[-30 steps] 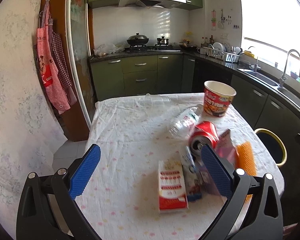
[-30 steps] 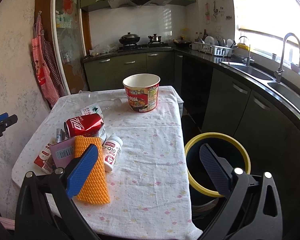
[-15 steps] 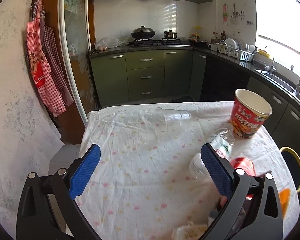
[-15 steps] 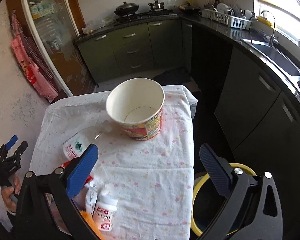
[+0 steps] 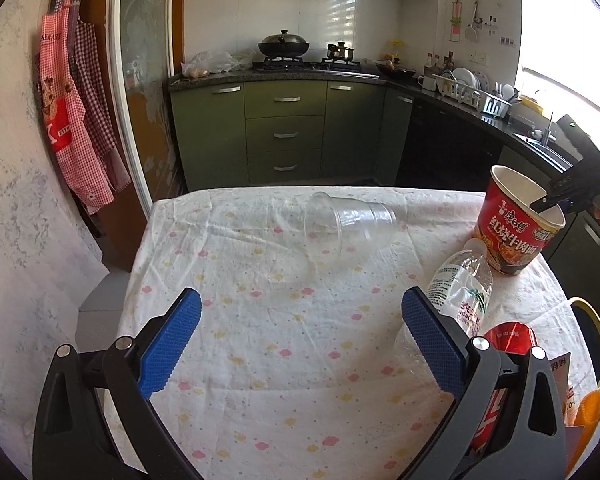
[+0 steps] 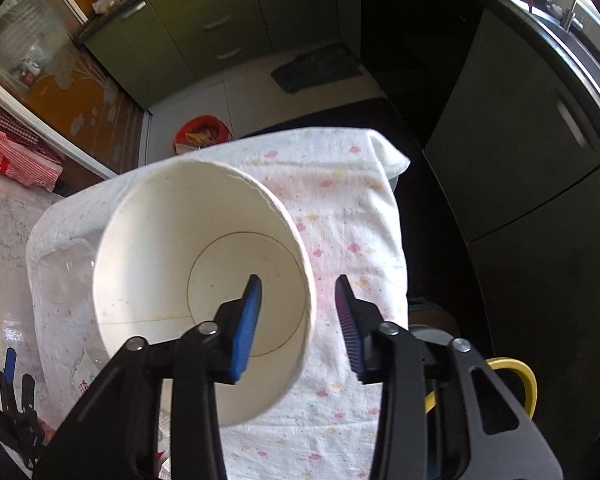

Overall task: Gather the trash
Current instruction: 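Grasp the white noodle cup with the right gripper and lift it, then carry the noodle cup over the yellow bin and open the right gripper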

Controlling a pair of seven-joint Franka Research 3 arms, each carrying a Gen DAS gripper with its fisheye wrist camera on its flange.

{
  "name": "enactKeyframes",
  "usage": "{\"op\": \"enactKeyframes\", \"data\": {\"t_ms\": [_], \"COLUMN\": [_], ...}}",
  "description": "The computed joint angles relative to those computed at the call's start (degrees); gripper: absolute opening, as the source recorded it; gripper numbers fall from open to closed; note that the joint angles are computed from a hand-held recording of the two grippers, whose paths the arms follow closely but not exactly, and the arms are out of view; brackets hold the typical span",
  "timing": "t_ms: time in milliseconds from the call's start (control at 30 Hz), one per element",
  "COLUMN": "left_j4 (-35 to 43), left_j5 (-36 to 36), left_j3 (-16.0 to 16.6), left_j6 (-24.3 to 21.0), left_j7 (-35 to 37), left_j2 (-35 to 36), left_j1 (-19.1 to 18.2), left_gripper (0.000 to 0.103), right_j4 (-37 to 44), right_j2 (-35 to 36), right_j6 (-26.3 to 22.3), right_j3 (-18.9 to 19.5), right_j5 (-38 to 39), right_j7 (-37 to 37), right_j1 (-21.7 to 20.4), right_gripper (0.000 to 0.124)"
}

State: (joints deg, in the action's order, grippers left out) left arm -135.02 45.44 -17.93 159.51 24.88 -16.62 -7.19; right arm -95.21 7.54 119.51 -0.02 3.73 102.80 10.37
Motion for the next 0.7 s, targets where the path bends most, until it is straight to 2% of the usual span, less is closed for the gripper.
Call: {"op": "enactKeyframes", "data": {"t_ms": [33, 100, 200, 400, 533, 700], "left_j4": [0.0, 0.0, -0.3, -2.0, -3.7, -5.1], "left_j5": [-0.2, -0.4, -0.7, -1.6, -6.2, -9.7], "left_j3": [0.1, 0.2, 0.2, 0.7, 2.4, 2.0], "left_j6": [0.1, 0.2, 0.6, 3.3, 6.5, 8.0], "left_j7": [0.4, 0.9, 1.4, 0.5, 3.2, 6.5], "left_j2": [0.2, 0.5, 0.4, -1.4, -2.4, -5.1], "left_j1": [-0.2, -0.4, -0.7, -0.2, -1.0, -1.2], "left_gripper": [0.099, 0.099, 0.099, 0.099, 0.099, 0.099], "right_j4": [0.7, 1.5, 2.3, -0.5, -6.5, -16.5], "right_j2": [0.7, 1.5, 2.2, -1.6, -9.2, -21.4], "right_j6": [-0.9, -2.1, -3.6, -2.6, -1.0, -1.5], "right_j3": [0.1, 0.1, -0.1, -0.2, -0.4, -1.4], "right_j5": [-0.6, -1.9, -3.1, 0.5, 3.0, 4.1], "right_j7": [0.3, 1.0, 1.9, 1.0, -0.8, -2.5], "right_j1": [0.2, 0.6, 1.1, 0.0, -1.3, -4.6], "right_gripper": [0.033, 0.014, 0.004, 0.003, 0.003, 0.003]}}
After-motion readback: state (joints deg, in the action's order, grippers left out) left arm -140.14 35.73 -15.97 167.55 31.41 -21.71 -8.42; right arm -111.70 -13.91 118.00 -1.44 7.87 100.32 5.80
